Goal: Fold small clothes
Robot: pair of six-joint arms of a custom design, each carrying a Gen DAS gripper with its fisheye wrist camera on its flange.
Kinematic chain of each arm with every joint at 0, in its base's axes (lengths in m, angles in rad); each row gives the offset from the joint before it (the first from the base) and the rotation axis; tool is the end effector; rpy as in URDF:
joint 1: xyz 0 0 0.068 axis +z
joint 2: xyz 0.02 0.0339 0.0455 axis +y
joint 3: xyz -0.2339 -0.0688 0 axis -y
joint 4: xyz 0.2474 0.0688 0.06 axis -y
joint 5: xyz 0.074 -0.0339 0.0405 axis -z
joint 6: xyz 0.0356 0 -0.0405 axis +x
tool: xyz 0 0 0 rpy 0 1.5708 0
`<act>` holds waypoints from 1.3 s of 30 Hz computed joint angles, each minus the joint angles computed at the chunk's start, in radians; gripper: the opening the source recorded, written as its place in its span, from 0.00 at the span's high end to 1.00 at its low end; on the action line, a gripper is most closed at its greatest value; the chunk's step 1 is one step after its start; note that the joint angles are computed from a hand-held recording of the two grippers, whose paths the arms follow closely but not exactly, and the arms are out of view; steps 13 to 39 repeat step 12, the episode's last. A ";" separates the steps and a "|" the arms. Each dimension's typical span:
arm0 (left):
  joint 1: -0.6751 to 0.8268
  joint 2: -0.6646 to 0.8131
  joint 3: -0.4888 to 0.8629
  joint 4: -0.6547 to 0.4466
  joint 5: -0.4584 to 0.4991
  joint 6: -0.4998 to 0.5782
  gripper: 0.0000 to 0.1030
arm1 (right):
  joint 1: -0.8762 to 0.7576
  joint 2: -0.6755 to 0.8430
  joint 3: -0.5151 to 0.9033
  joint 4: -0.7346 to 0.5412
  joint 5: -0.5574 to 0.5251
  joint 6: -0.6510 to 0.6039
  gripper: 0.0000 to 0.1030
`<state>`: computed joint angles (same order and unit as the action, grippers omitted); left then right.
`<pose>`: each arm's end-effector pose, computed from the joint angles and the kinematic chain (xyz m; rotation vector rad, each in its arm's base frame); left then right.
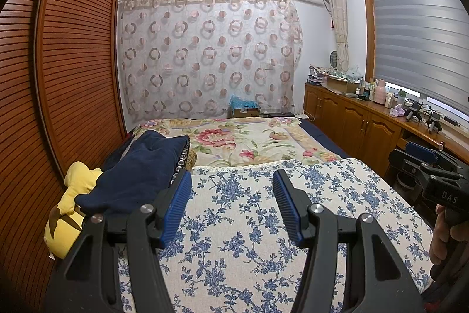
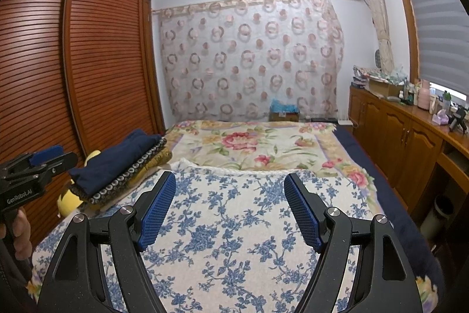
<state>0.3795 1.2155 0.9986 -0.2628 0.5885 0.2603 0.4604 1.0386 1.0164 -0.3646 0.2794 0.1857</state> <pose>0.2721 0.0872 0.2903 0.2403 1.9548 -0.1875 0.2285 0.1024 0.3287 -0.0838 1.9432 0.1552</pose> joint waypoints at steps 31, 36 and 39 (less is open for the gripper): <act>0.001 0.000 -0.001 0.001 0.000 0.001 0.45 | 0.001 0.002 0.001 0.001 0.001 0.001 0.24; 0.001 0.000 -0.001 0.001 0.000 0.001 0.45 | 0.001 0.002 0.001 0.001 0.001 0.001 0.24; 0.001 0.000 -0.001 0.001 0.000 0.001 0.45 | 0.001 0.002 0.001 0.001 0.001 0.001 0.24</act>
